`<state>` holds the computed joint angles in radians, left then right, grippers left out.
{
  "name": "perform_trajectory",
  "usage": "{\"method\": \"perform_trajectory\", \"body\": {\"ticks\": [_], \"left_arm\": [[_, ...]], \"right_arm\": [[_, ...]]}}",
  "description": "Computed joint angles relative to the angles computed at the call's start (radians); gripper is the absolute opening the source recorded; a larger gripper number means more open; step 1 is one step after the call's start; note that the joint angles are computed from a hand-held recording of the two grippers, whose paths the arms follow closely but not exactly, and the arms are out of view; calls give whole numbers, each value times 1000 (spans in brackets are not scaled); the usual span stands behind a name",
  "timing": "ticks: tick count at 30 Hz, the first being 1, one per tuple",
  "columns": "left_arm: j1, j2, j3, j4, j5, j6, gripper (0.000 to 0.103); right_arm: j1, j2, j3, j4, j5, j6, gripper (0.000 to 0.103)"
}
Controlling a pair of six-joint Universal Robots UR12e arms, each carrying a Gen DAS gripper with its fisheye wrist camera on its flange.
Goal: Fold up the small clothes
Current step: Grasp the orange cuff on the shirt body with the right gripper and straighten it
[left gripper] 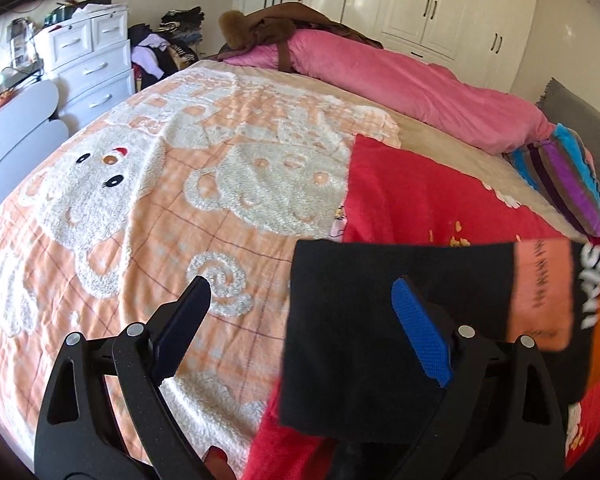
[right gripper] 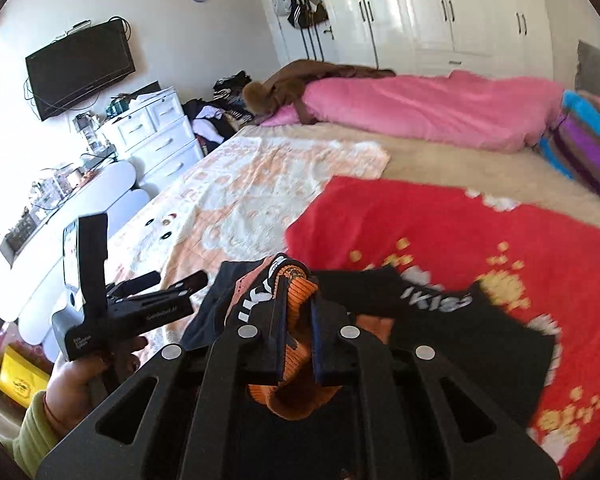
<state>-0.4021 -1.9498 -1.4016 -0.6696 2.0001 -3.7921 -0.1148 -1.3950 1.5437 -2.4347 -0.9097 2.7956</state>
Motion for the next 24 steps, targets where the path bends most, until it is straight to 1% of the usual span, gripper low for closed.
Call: {"method": "perform_trajectory", "body": {"ticks": [2, 6, 7, 11, 13, 16, 20, 24], "left_arm": [[-3, -5, 6, 3, -8, 11, 85], [-9, -15, 15, 19, -25, 45, 85], [-11, -18, 19, 21, -33, 51, 85], [-12, -34, 31, 24, -87, 67, 85], [-20, -47, 46, 19, -94, 87, 85], [-33, -67, 65, 35, -100, 139, 85], [-52, -96, 95, 40, -105, 207, 85], [-60, -120, 118, 38, -115, 253, 85]], "right_arm": [[-16, 0, -6, -2, -21, 12, 9], [-44, 9, -14, -12, -100, 25, 9], [-51, 13, -17, -5, -134, 24, 9], [-65, 27, -18, 29, -226, 5, 9], [-68, 37, -9, 27, -280, -13, 9], [-75, 45, 8, 34, -311, -14, 9], [-80, 54, 27, 29, -319, -3, 9], [-78, 65, 31, 20, -325, -5, 9]]}}
